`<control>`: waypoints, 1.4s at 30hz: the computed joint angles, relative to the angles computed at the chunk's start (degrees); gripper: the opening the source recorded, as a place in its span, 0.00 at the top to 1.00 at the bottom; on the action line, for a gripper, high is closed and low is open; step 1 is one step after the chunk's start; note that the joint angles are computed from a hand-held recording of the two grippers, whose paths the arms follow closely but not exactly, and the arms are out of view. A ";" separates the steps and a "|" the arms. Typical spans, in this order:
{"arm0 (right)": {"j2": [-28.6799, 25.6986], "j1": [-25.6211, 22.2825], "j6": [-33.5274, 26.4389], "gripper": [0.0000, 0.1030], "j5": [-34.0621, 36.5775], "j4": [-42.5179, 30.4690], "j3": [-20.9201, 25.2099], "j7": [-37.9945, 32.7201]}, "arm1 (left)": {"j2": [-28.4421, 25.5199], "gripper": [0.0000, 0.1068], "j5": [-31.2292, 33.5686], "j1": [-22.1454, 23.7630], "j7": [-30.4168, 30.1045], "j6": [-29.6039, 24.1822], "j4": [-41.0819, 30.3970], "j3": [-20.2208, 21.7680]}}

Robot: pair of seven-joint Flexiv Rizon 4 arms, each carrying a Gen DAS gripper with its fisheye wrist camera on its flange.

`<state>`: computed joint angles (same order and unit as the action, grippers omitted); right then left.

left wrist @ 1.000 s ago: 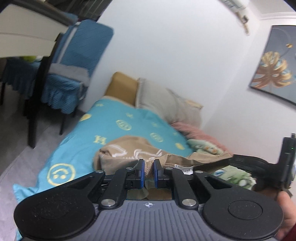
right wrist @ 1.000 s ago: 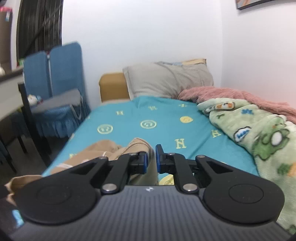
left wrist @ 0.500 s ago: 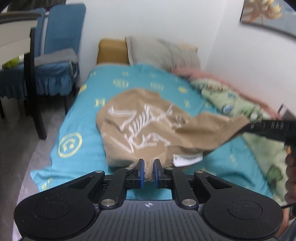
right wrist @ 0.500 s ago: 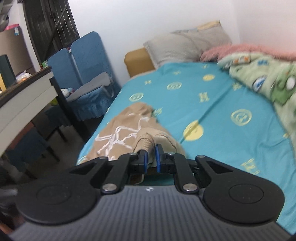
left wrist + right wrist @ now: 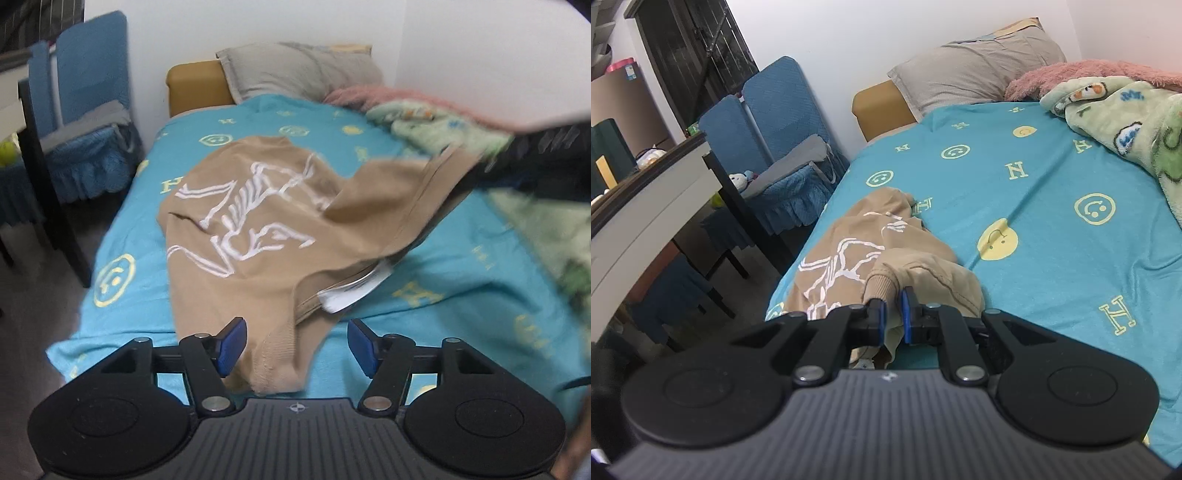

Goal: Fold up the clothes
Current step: 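Lift the tan T-shirt high with both grippers and shake it open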

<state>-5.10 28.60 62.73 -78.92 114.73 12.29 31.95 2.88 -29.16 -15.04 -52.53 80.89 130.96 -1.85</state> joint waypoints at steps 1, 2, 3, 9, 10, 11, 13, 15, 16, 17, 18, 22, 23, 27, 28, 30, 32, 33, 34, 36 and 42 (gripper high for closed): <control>0.12 -0.11 0.17 0.88 -0.40 0.13 -0.09 0.54 | -1.02 0.41 7.89 2.13 -6.83 0.24 -1.07 -0.29; 0.24 -0.23 0.30 0.88 -0.82 0.27 -0.15 1.11 | -2.00 0.42 16.25 4.04 -14.20 -0.15 -2.60 -0.30; 0.49 -0.29 -0.43 0.88 -1.48 0.50 -0.18 2.26 | -2.70 0.42 23.51 5.44 -21.19 -1.49 -4.38 0.02; 1.79 0.72 -12.78 0.88 -2.81 1.38 1.19 5.30 | -1.07 0.40 28.14 7.31 -29.18 -6.76 -5.69 1.72; 1.63 0.66 -13.47 0.87 -2.73 1.45 1.18 5.62 | -0.51 0.39 28.35 7.48 -29.49 -6.51 -5.43 1.75; 1.46 0.62 -14.18 0.87 -2.65 1.52 1.15 5.95 | -0.02 0.39 29.00 7.65 -29.91 -5.54 -5.13 1.72; 1.10 0.60 -15.59 0.86 -2.46 1.64 1.06 6.56 | 0.74 0.38 30.04 7.99 -30.87 -3.01 -4.46 1.63; 0.43 0.92 -17.49 0.85 -2.58 1.64 1.06 5.80 | 1.50 0.36 30.18 8.32 -32.61 -0.49 -3.62 1.56; 0.13 1.19 -18.67 0.80 -2.31 1.56 1.11 4.67 | 1.69 0.35 30.91 8.82 -34.36 0.19 -3.67 1.35; -0.17 1.48 -19.86 0.67 -2.06 1.47 1.14 3.58 | 2.06 0.35 31.93 9.40 -36.38 0.66 -3.72 1.15; -0.44 1.84 -21.32 0.59 -1.91 1.40 1.16 2.96 | 2.47 0.35 33.01 10.01 -38.45 1.09 -3.77 0.94; -0.99 2.75 -24.72 0.21 -1.23 1.40 1.09 1.73 | 2.66 0.34 35.29 11.95 -45.04 5.53 -4.05 0.57; -0.99 2.83 -25.01 0.21 -1.03 1.47 1.07 1.69 | 2.67 0.33 35.23 12.04 -45.65 7.10 -3.91 0.65; -0.63 3.39 -27.02 0.21 -1.23 1.77 1.23 2.81 | 3.15 0.29 36.84 13.43 -48.13 13.22 -3.44 -0.15; -0.09 3.61 -27.95 0.21 -2.15 1.64 1.34 3.31 | 3.84 0.29 39.12 15.43 -50.59 13.50 -3.80 -1.67; 0.90 3.93 -29.85 0.21 -3.99 1.30 1.69 4.21 | 4.70 0.29 38.97 16.19 -51.98 14.62 -4.54 -2.24; 1.95 4.00 -31.12 0.21 -5.80 0.30 1.97 4.40 | 5.46 0.29 37.85 16.67 -52.72 15.96 -5.68 -2.69; 2.48 3.94 -31.49 0.21 -6.72 -0.54 2.06 4.13 | 5.95 0.29 37.68 17.67 -53.46 16.60 -6.61 -3.46; 2.75 4.16 -32.74 0.21 -7.48 -2.00 2.30 2.44 | 6.46 0.29 37.22 18.45 -53.78 16.54 -8.02 -4.18; 3.08 4.60 -34.94 0.21 -9.25 -5.11 2.65 -0.98 | 7.37 0.29 36.06 19.40 -53.65 15.37 -11.54 -5.15; 3.19 7.36 -41.21 0.21 -12.37 -17.14 3.54 -12.10 | 8.13 0.30 31.07 16.83 -49.06 9.93 -24.72 -3.25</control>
